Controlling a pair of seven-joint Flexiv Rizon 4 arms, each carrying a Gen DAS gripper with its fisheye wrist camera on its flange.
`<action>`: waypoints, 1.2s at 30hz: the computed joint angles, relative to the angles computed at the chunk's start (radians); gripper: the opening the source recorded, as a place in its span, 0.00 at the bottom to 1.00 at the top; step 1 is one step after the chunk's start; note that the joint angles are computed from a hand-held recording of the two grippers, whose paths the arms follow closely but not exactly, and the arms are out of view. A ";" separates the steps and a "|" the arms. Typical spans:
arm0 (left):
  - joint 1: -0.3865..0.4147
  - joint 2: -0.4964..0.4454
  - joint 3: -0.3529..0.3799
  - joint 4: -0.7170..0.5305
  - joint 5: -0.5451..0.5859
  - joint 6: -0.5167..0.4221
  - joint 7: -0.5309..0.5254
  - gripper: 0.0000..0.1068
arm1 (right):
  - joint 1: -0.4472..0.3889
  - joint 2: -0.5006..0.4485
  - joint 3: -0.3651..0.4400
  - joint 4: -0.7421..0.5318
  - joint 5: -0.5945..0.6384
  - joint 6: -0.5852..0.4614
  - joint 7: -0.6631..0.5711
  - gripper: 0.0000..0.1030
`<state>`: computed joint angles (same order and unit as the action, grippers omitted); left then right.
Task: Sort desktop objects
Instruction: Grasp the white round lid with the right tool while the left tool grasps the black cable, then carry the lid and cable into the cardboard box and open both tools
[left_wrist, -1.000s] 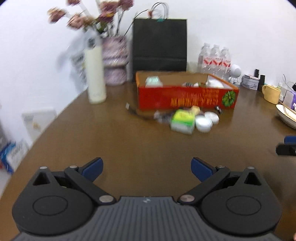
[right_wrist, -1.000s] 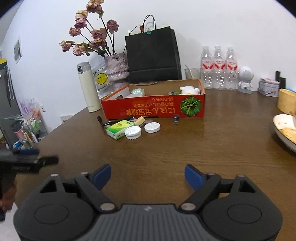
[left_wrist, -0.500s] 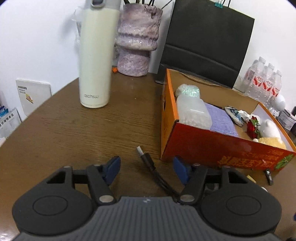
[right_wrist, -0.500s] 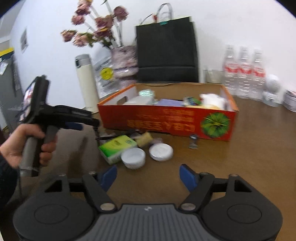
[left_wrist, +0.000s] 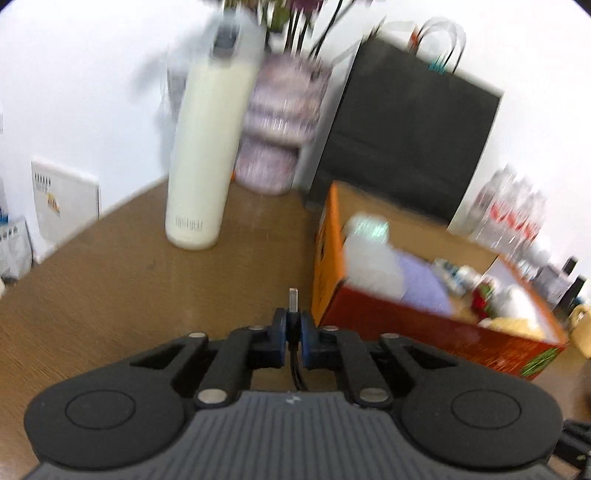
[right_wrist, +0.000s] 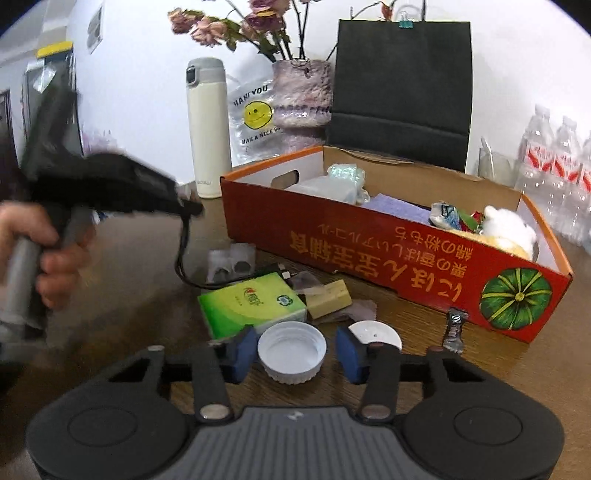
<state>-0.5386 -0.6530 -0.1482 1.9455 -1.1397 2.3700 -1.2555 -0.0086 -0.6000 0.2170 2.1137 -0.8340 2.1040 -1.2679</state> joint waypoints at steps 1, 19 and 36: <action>-0.011 0.009 0.004 0.011 0.008 0.029 -0.010 0.07 | 0.018 0.005 -0.013 0.006 0.020 0.004 -0.021 0.39; -0.137 0.221 -0.097 0.137 -0.002 0.294 0.062 0.07 | 0.097 0.209 -0.053 0.254 0.322 0.201 -0.131 0.38; -0.267 0.232 -0.132 0.202 -0.026 0.263 -0.018 0.07 | 0.017 0.376 -0.107 0.486 0.300 0.422 -0.064 0.38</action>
<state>-0.8055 -0.4209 -0.2801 2.1480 -1.1653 2.6335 -1.2737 0.0085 -0.2239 0.1104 2.5994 -0.5343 2.5260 -1.3317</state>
